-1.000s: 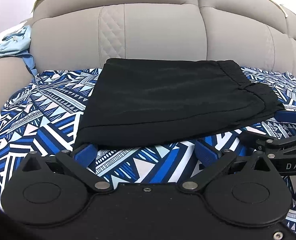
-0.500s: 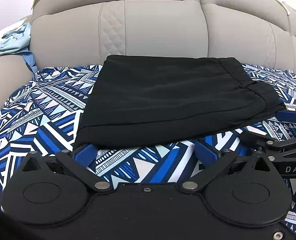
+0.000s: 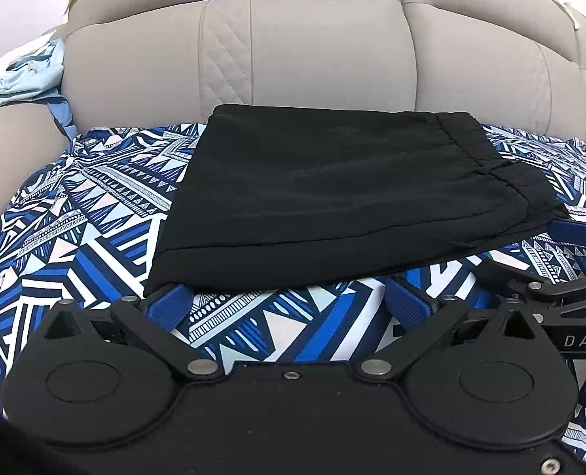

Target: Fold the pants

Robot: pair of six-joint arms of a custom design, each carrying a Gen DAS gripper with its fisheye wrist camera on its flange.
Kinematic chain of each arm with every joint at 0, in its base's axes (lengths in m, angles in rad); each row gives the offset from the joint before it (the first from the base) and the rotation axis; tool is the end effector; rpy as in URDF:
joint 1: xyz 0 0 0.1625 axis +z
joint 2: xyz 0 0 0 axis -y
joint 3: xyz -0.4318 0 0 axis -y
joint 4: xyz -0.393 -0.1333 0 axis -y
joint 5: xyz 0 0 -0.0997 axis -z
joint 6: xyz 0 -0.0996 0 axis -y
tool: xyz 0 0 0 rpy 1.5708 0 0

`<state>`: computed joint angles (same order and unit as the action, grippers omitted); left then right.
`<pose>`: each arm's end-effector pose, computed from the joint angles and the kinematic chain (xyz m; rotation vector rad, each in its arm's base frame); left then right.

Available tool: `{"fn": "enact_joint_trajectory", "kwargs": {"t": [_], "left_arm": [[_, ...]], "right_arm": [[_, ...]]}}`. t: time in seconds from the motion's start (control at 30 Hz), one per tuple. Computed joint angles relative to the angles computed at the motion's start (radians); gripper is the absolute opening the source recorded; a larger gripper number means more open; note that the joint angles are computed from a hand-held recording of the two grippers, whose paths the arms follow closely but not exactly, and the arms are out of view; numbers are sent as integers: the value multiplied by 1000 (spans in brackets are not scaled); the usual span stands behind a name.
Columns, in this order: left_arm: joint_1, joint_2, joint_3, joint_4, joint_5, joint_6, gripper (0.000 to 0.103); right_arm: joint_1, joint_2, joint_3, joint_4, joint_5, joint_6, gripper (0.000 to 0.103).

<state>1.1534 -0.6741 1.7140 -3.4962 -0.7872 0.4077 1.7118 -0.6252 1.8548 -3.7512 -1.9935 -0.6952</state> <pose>-0.0790 -0.6804 0.1257 0.4807 2.1587 -1.0334 0.1777 -0.5944 0.0732 0.7034 -2.2103 1.0062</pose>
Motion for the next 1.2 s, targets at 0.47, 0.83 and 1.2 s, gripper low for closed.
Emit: {"fn": "enact_joint_trajectory", "kwargs": {"t": [0.47, 0.83, 1.2], "left_arm": [[-1, -4, -3, 25, 5, -13, 103], [-1, -4, -2, 21, 4, -10, 103], [-1, -4, -2, 19, 4, -9, 103]], "right_arm": [[1, 1, -1, 0, -1, 0, 103], [1, 1, -1, -1, -1, 0, 103], [1, 2, -1, -1, -1, -1, 103]]}}
